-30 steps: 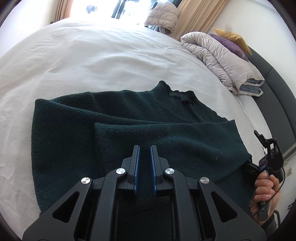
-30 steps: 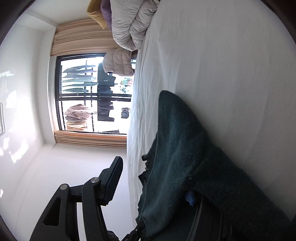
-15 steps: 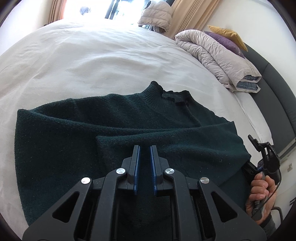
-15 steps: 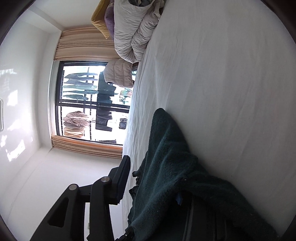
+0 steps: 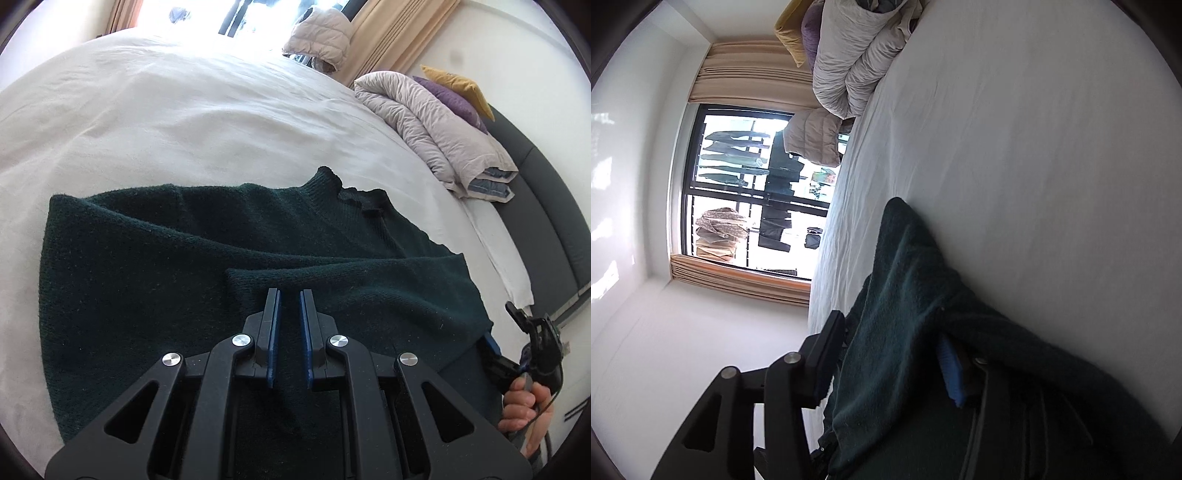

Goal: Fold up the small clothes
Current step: 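Press the folded sweater side flat with the right tool, then raise both tools off the sweater and open them above its body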

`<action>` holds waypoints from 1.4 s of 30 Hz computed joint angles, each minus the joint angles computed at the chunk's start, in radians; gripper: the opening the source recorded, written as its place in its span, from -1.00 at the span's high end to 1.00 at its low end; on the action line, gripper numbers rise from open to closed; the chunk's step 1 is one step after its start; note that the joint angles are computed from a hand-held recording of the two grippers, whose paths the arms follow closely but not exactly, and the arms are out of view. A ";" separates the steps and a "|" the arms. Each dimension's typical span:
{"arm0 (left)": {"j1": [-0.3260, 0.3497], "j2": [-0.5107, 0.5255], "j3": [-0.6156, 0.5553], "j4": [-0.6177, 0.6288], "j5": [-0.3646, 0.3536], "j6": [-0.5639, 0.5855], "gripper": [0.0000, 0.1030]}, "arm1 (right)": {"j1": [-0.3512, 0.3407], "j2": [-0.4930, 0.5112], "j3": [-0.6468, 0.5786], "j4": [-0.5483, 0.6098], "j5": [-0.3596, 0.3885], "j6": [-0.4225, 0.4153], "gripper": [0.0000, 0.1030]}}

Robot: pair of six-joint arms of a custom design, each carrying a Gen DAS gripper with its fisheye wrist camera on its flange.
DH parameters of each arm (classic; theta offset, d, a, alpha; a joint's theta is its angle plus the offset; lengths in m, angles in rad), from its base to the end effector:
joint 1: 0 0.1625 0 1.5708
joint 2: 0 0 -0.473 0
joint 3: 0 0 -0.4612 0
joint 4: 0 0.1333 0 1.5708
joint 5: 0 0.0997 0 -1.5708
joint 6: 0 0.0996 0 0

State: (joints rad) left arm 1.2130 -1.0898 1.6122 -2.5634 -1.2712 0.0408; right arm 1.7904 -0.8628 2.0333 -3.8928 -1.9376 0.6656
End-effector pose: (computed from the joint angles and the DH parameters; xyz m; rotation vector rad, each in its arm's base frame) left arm -0.1104 -0.7600 0.3120 0.4602 2.7953 -0.7371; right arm 0.2287 -0.5769 0.1503 0.8298 2.3248 -1.6322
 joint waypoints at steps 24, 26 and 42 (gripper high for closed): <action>0.034 0.003 0.012 -0.041 -0.085 0.002 0.80 | -0.091 0.016 -0.116 0.191 0.127 -0.130 1.00; 0.031 0.003 0.014 -0.048 -0.082 0.003 0.80 | -0.078 -0.004 -0.098 0.167 0.045 -0.153 1.00; 0.035 -0.001 0.028 -0.075 -0.091 0.008 0.81 | -0.006 0.120 -0.305 0.465 0.150 -0.308 0.32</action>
State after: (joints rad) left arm 1.2483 -1.0908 1.6404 -2.6387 -1.3625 0.0490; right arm 1.7844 -0.7427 1.7286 -3.4283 -1.7878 0.3579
